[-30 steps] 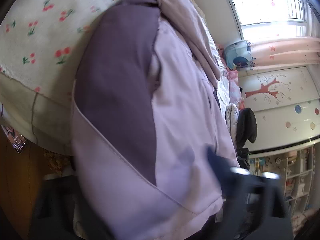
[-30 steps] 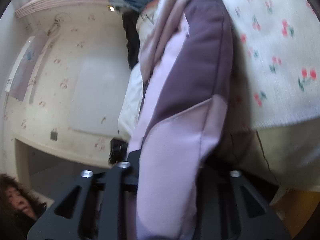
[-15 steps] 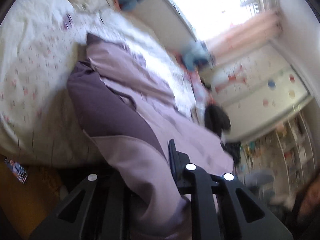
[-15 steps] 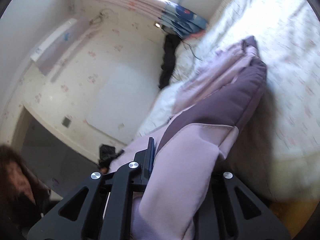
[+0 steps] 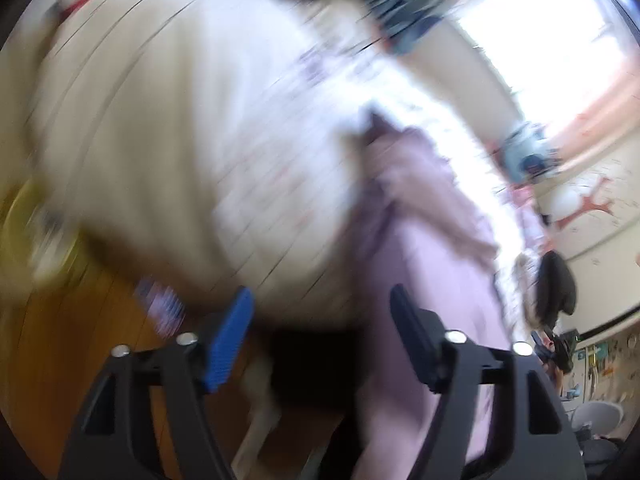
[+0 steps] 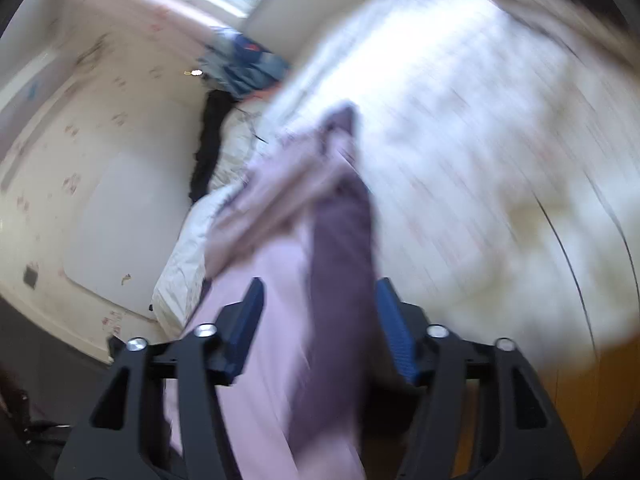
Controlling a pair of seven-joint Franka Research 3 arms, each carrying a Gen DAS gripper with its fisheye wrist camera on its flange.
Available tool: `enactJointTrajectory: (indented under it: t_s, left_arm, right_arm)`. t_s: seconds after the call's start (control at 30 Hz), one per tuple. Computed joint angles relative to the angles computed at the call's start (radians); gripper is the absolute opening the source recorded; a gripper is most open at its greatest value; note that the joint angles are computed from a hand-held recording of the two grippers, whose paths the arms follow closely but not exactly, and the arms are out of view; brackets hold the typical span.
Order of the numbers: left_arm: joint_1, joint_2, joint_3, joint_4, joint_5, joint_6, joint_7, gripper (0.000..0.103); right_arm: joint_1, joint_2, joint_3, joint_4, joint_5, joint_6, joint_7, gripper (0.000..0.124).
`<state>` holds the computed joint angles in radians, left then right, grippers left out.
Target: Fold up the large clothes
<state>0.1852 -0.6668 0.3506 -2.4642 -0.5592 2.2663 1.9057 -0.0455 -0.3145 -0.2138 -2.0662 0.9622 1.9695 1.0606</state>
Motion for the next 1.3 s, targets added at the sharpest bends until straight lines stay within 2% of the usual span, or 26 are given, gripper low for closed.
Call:
enactJointTrajectory:
  t_s: [0.07,0.1,0.13,0.2,0.27,0.33,0.37,0.4,0.47,0.5,0.57,0.63,0.73,0.8,0.83,0.87,0.9,0.93,0.97,1.03,1.1,1.13,1.17,1.2,1.23,1.3]
  left_arm:
    - [-0.102,0.081,-0.009,0.052,-0.108,0.088,0.051,0.073]
    - [-0.118,0.116,-0.027,0.071,-0.148,0.114,0.063,0.074]
    - [-0.17,0.187,-0.045,0.118,-0.197,0.169,0.066,0.074]
    - [-0.22,0.323,-0.076,0.225,-0.278,0.202,0.099,0.074]
    - [-0.23,0.437,-0.121,0.321,-0.306,0.23,0.099,0.074]
    - [-0.239,0.529,-0.153,0.401,-0.358,0.226,0.133,0.074]
    - [-0.238,0.574,-0.169,0.444,-0.383,0.228,0.152,0.074]
    - [-0.233,0.609,-0.186,0.477,-0.396,0.238,0.16,0.074]
    - [-0.217,0.674,-0.214,0.539,-0.421,0.23,0.167,0.074]
    - [-0.206,0.706,-0.227,0.571,-0.422,0.22,0.161,0.074]
    - [-0.187,0.74,-0.255,0.604,-0.406,0.223,0.138,0.074]
    - [-0.159,0.746,-0.278,0.61,-0.433,0.231,0.158,0.074]
    - [-0.126,0.779,-0.322,0.657,-0.486,0.282,0.21,0.074]
    - [-0.107,0.819,-0.351,0.692,-0.497,0.309,0.226,0.084]
    - [-0.104,0.853,-0.36,0.715,-0.46,0.323,0.195,0.087]
    - [-0.101,0.891,-0.361,0.743,-0.391,0.305,0.135,0.087]
    - [-0.096,0.926,-0.362,0.772,-0.335,0.275,0.086,0.087]
    - [-0.089,0.966,-0.365,0.802,-0.293,0.239,0.049,0.087]
    - [-0.08,0.988,-0.374,0.814,-0.271,0.227,0.04,0.087]
    - [-0.067,0.984,-0.397,0.801,-0.244,0.251,0.053,0.087]
    - [-0.043,0.944,-0.43,0.765,-0.271,0.307,0.082,0.087]
    - [-0.018,0.922,-0.461,0.745,-0.338,0.349,0.142,0.087]
    - [0.008,0.91,-0.492,0.736,-0.407,0.38,0.215,0.087]
    - [0.022,0.904,-0.512,0.734,-0.438,0.405,0.258,0.088]
    - [0.02,0.909,-0.518,0.739,-0.428,0.438,0.267,0.089]
    - [0.016,0.947,-0.514,0.773,-0.35,0.433,0.204,0.091]
  right_arm:
    - [0.039,0.116,0.03,0.105,0.061,0.056,-0.014,0.069]
    - [0.054,0.181,0.049,0.158,0.082,0.07,-0.016,0.069]
    - [0.067,0.251,0.079,0.224,0.075,0.109,0.009,0.069]
    - [0.084,0.401,0.133,0.359,0.035,0.192,0.062,0.069]
    - [0.107,0.516,0.174,0.465,-0.06,0.298,0.144,0.069]
    - [0.13,0.584,0.194,0.513,-0.171,0.378,0.204,0.069]
    - [0.156,0.634,0.191,0.564,-0.279,0.404,0.266,0.069]
    - [0.162,0.672,0.197,0.602,-0.328,0.397,0.292,0.068]
    - [0.156,0.729,0.219,0.668,-0.387,0.357,0.294,0.037]
    - [0.167,0.732,0.218,0.67,-0.439,0.376,0.3,0.034]
    - [0.151,0.705,0.251,0.641,-0.43,0.437,0.239,0.019]
    - [0.134,0.67,0.277,0.612,-0.388,0.488,0.18,0.018]
    - [0.125,0.615,0.301,0.568,-0.305,0.609,0.091,0.018]
    - [0.138,0.615,0.286,0.558,-0.323,0.64,0.111,0.018]
    - [0.149,0.633,0.27,0.561,-0.36,0.637,0.146,0.018]
    - [0.162,0.665,0.244,0.574,-0.424,0.599,0.204,0.018]
    - [0.169,0.704,0.229,0.605,-0.475,0.542,0.255,0.02]
    - [0.168,0.732,0.224,0.621,-0.499,0.508,0.285,0.03]
    - [0.142,0.753,0.242,0.632,-0.466,0.471,0.288,0.032]
    - [0.117,0.732,0.258,0.609,-0.414,0.492,0.304,0.04]
    - [0.163,0.676,0.228,0.552,-0.503,0.607,0.336,0.04]
    - [0.186,0.656,0.215,0.527,-0.549,0.669,0.355,0.042]
    - [0.186,0.634,0.232,0.507,-0.543,0.745,0.328,0.042]
    - [0.172,0.626,0.261,0.503,-0.508,0.783,0.279,0.042]
    - [0.183,0.627,0.269,0.513,-0.519,0.826,0.253,0.044]
    - [0.198,0.663,0.273,0.573,-0.555,0.799,0.23,0.05]
